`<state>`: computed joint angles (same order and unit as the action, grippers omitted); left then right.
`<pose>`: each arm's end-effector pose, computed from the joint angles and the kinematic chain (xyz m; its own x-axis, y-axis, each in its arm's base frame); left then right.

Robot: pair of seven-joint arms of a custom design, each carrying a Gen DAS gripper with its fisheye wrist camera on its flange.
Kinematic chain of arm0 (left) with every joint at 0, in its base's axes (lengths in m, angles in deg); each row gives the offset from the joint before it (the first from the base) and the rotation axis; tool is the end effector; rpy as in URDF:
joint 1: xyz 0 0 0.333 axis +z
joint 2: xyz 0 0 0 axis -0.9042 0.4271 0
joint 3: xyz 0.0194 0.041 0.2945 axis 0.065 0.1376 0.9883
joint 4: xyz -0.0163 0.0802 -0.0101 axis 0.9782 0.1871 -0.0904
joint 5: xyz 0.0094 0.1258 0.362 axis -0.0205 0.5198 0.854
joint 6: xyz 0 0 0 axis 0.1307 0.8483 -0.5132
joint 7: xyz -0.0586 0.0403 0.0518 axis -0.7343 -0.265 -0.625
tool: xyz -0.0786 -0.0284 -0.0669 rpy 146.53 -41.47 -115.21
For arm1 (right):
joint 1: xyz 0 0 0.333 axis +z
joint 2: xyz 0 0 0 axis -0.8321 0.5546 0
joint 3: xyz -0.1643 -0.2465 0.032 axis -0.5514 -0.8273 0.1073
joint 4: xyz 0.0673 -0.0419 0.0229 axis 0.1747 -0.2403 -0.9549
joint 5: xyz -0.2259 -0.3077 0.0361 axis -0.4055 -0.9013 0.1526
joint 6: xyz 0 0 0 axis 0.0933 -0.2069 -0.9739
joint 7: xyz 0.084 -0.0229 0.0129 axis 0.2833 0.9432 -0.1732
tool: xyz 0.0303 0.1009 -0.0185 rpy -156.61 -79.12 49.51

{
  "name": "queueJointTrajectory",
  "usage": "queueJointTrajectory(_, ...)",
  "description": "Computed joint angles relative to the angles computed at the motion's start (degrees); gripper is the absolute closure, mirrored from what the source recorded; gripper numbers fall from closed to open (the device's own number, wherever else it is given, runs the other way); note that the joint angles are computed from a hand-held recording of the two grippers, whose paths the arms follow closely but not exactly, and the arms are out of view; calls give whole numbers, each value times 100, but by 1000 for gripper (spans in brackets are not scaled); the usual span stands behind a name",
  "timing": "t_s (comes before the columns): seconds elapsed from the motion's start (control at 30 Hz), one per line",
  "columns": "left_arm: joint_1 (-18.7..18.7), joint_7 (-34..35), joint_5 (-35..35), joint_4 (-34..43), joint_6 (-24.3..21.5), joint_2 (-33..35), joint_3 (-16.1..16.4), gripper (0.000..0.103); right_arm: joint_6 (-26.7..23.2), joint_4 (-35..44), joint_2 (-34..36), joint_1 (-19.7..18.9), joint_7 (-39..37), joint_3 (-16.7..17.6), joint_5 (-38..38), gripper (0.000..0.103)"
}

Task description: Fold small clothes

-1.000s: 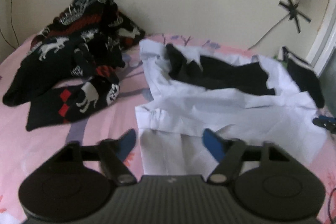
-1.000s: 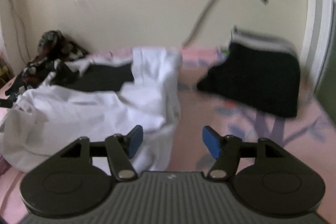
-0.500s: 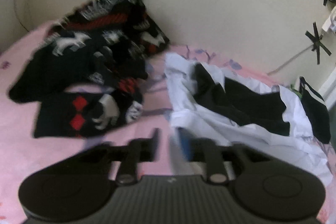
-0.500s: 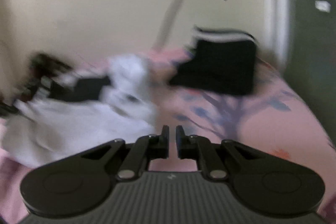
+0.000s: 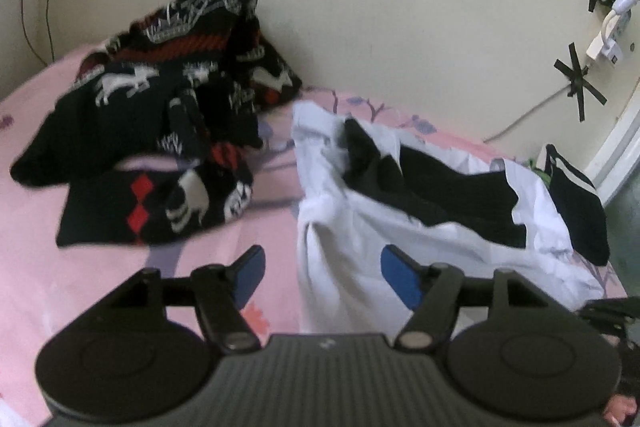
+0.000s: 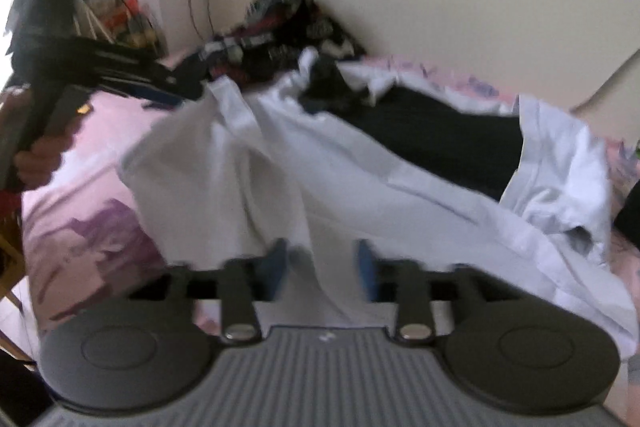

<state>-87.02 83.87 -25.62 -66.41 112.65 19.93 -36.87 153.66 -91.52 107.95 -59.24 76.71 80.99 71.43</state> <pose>0.6444 -0.3072 0.4139 0.1812 -0.9319 0.3141 -0.6350 -0.3548 -0.6863 0.6652 0.0289 0.3478 0.6975 -0.7119 -0.0817 -0.4992 -0.4009 -0.7682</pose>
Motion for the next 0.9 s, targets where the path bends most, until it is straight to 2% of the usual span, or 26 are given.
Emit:
queueJointTrajectory(0.07, 15, -76, 1, -100, 127, -20, 20, 38, -233, 235, 128, -9, 181, -30, -197, 103)
queueJointTrajectory(0.13, -28, -245, 84, -160, 214, -45, 106, 38, 236, 347, 167, -4, -151, 97, 159, 103)
queueJointTrajectory(0.23, -93, -532, 246, -119, 293, -25, 225, 38, 630, 985, 511, 15, -246, 236, 503, 103)
queueJointTrajectory(0.3, -57, -496, 191, 31, 234, 82, 169, 38, 1460, 1526, 954, 229, -571, 355, 577, 103)
queueJointTrajectory(0.33, -41, -407, 133, 127, 150, 150, 123, 38, 1694, 1827, 1239, 437, -222, 235, 184, 103)
queueJointTrajectory(0.4, 3, -136, -84, 301, -128, 261, -19, 38, 1527, 2255, 1665, 858, 1020, -311, -950, 103)
queueJointTrajectory(0.43, 23, -46, -144, 285, -140, 252, -57, 38, 1600, 2237, 1700, 868, 1211, -336, -1176, 103)
queueJointTrajectory(0.47, -3, -43, -118, 192, -91, 188, -37, 37, 1692, 2043, 1550, 685, 1000, -162, -999, 90)
queueJointTrajectory(0.5, -51, -91, -38, 66, -41, 101, 16, 34, 1776, 1807, 1351, 323, 615, 213, -579, 64)
queueJointTrajectory(0.53, -96, -137, 31, -48, -59, 11, 50, 26, 1737, 1576, 1136, -175, 178, 655, -57, 53)
queueJointTrajectory(0.57, -108, -167, 64, -192, -87, -99, 44, 23, 1607, 1322, 892, -605, -200, 935, 531, 49)
queueJointTrajectory(0.6, -80, -164, 74, -362, -47, -212, 3, 23, 1416, 1057, 632, -922, -361, 1015, 998, 49)
queueJointTrajectory(0.7, 47, -79, -40, -810, 57, -489, -187, 23, 1220, 369, 65, -1345, -363, 806, 1900, 48)
queueJointTrajectory(0.8, 152, 84, -265, -1024, 185, -587, -374, 23, 1054, -189, -212, -1392, 402, 374, 1780, 48)
queueJointTrajectory(0.87, 143, 234, -362, -989, 146, -567, -438, 30, 966, -440, -288, -1358, 552, 174, 1831, 50)
queueJointTrajectory(0.9, 139, 317, -395, -947, 147, -539, -456, 35, 923, -503, -288, -1312, 578, 100, 1860, 56)
